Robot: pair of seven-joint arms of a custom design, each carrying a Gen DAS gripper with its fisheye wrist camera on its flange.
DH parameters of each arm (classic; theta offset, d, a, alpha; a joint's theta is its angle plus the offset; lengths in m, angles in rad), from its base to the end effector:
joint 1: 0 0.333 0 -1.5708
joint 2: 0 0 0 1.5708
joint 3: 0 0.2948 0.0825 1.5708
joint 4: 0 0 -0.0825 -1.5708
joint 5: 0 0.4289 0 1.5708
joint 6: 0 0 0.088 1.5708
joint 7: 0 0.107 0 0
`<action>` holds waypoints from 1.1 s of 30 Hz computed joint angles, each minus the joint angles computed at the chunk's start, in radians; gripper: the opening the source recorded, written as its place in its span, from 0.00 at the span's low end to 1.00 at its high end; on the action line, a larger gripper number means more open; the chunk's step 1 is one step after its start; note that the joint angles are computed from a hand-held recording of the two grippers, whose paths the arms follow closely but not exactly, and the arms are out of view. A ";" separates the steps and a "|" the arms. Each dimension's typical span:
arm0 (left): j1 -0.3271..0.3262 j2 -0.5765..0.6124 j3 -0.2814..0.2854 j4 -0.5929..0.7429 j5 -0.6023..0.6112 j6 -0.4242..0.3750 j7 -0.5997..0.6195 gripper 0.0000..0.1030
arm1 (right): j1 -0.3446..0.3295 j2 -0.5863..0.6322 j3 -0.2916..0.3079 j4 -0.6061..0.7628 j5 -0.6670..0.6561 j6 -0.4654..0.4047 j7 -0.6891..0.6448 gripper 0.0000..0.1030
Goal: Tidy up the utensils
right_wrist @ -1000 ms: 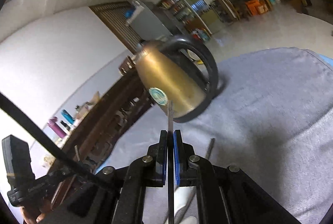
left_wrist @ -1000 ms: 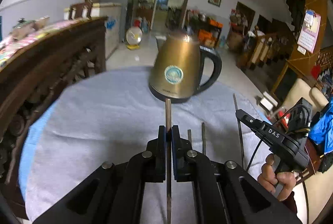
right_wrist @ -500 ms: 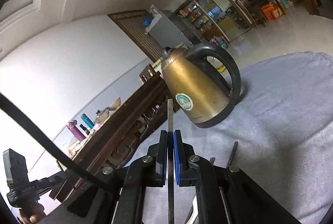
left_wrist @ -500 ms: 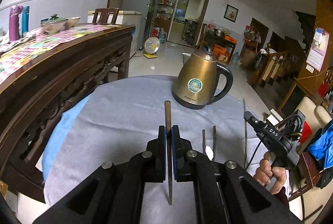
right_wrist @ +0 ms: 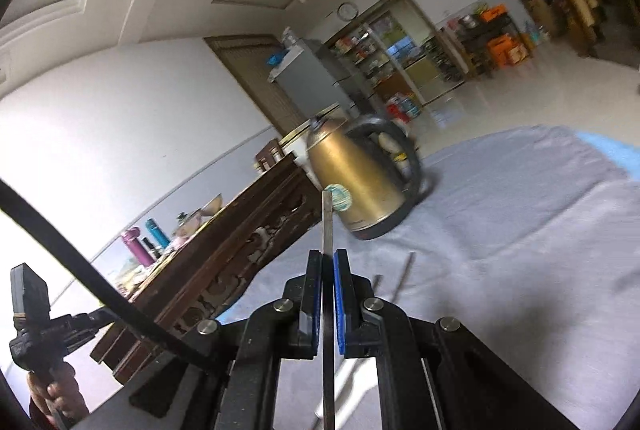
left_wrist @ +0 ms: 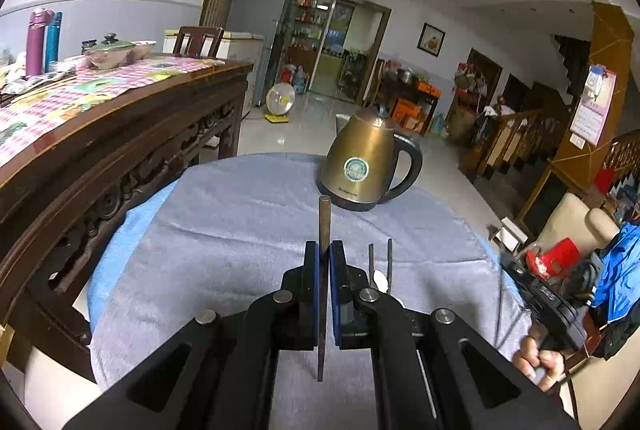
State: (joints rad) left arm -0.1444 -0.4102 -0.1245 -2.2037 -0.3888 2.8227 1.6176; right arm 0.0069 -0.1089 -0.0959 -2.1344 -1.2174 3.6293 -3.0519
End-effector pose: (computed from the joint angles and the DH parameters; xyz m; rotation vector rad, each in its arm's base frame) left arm 0.5150 -0.1323 0.6376 -1.6755 1.7298 -1.2610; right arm 0.5472 0.0698 0.5381 -1.1344 1.4356 -0.4029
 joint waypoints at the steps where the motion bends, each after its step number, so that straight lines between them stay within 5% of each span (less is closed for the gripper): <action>1: -0.006 -0.022 0.005 -0.020 -0.009 0.007 0.004 0.05 | -0.005 -0.033 0.000 -0.036 0.020 -0.005 -0.023 0.06; 9: -0.034 -0.144 0.029 -0.114 -0.042 -0.002 0.034 0.05 | -0.016 -0.351 0.018 -0.359 0.276 -0.035 -0.259 0.06; 13: -0.044 -0.201 0.038 -0.152 -0.051 -0.004 0.048 0.05 | -0.021 -0.458 0.066 -0.436 0.376 -0.040 -0.362 0.06; 20: -0.065 -0.291 0.061 -0.215 -0.075 -0.027 0.075 0.05 | 0.066 -0.576 0.045 -0.500 0.418 -0.058 -0.451 0.06; 28: -0.089 -0.375 0.081 -0.270 -0.102 -0.057 0.109 0.05 | 0.044 -0.689 0.157 -0.578 0.567 -0.080 -0.579 0.06; 33: -0.113 -0.422 0.101 -0.284 -0.130 -0.082 0.137 0.05 | -0.040 -0.702 0.290 -0.607 0.741 0.017 -0.661 0.06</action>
State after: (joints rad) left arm -0.2574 -0.8321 -0.0236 -2.4881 -0.5190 2.7407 1.7548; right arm -0.0327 -0.8108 0.1937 -2.7417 -0.4764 3.6459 -3.7133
